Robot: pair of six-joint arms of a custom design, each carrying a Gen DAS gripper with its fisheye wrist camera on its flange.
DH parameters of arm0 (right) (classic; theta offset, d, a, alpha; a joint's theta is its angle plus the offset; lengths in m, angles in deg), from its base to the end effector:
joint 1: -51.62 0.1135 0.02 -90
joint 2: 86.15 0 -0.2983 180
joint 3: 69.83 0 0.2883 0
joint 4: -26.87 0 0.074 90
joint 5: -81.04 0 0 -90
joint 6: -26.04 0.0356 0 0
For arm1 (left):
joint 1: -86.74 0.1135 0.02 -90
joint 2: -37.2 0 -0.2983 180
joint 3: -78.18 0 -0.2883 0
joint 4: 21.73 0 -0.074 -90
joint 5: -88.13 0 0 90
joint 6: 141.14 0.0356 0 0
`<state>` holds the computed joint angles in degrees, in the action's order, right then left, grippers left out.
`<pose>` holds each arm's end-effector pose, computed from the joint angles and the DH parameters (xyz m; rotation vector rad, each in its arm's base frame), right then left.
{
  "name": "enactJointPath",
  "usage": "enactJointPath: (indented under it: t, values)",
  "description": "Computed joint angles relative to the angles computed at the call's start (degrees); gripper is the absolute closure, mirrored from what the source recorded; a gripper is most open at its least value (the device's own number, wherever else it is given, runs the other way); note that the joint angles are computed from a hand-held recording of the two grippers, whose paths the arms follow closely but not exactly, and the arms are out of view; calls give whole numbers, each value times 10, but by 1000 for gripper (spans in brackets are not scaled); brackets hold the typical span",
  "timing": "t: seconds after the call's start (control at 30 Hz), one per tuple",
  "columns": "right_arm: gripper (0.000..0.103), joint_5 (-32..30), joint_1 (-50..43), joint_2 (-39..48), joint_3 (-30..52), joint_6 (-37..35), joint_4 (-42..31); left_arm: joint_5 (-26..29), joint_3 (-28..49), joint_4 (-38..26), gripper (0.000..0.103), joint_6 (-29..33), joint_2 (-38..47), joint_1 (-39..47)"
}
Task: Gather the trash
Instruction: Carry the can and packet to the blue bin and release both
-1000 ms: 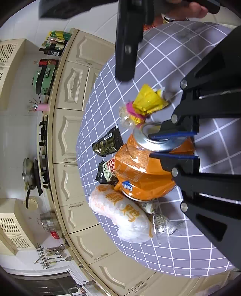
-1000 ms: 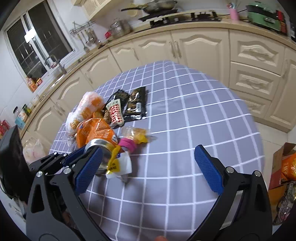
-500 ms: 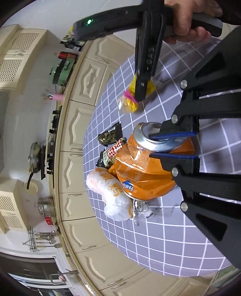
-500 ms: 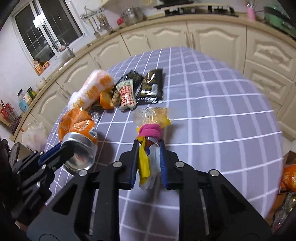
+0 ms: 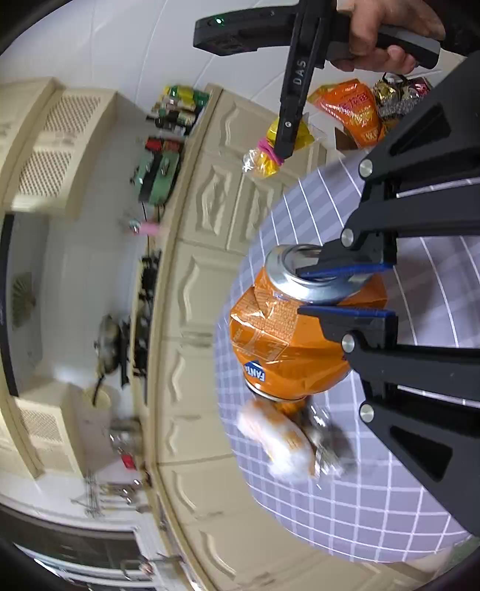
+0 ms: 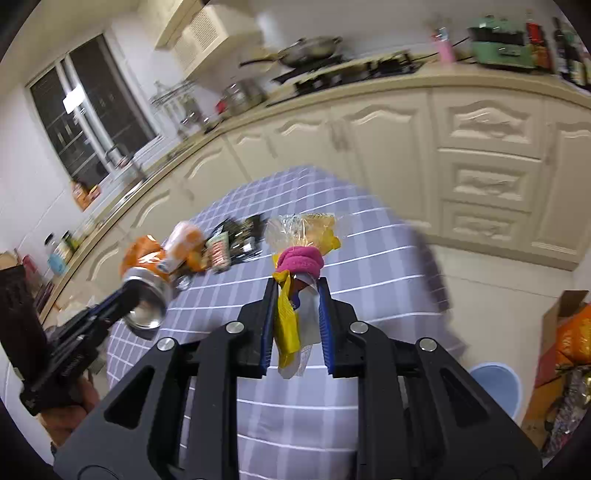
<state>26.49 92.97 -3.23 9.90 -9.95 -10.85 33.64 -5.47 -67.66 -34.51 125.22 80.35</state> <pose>0.2756 0.2150 0.3260 0.5419 2.0751 0.2599 0.3719 -0.0625 0.3906 0.7501 2.0101 -0.5828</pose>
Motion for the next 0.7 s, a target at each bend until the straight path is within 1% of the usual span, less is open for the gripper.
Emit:
enactJointPath:
  t: [0.13,0.2,0.37,0.47,0.53,0.6,0.67,0.7]
  values:
    - [82,41,9,-82,-60,33,-24,-7,-10,1,90,-8,-27,-53]
    - [82,62,12,-126,-87,61,-55,-13,-19,4,90,-12,-42,-87]
    - [82,116,31,-228,-144,147,-158,-39,-39,11,90,-25,-60,-187]
    - [82,134,39,-281,-178,207,-223,-53,-48,14,90,-28,-58,-238]
    - [82,136,39,-309,-201,247,-264,-66,-56,16,90,-27,-52,-278]
    - [82,126,30,-344,-237,277,-285,-79,-65,18,90,-23,-44,-313]
    - [82,100,8,-379,-279,292,-293,-91,-71,19,90,-18,-31,-342]
    - [82,77,-15,-404,-309,290,-284,-97,-75,20,90,-15,-21,-359]
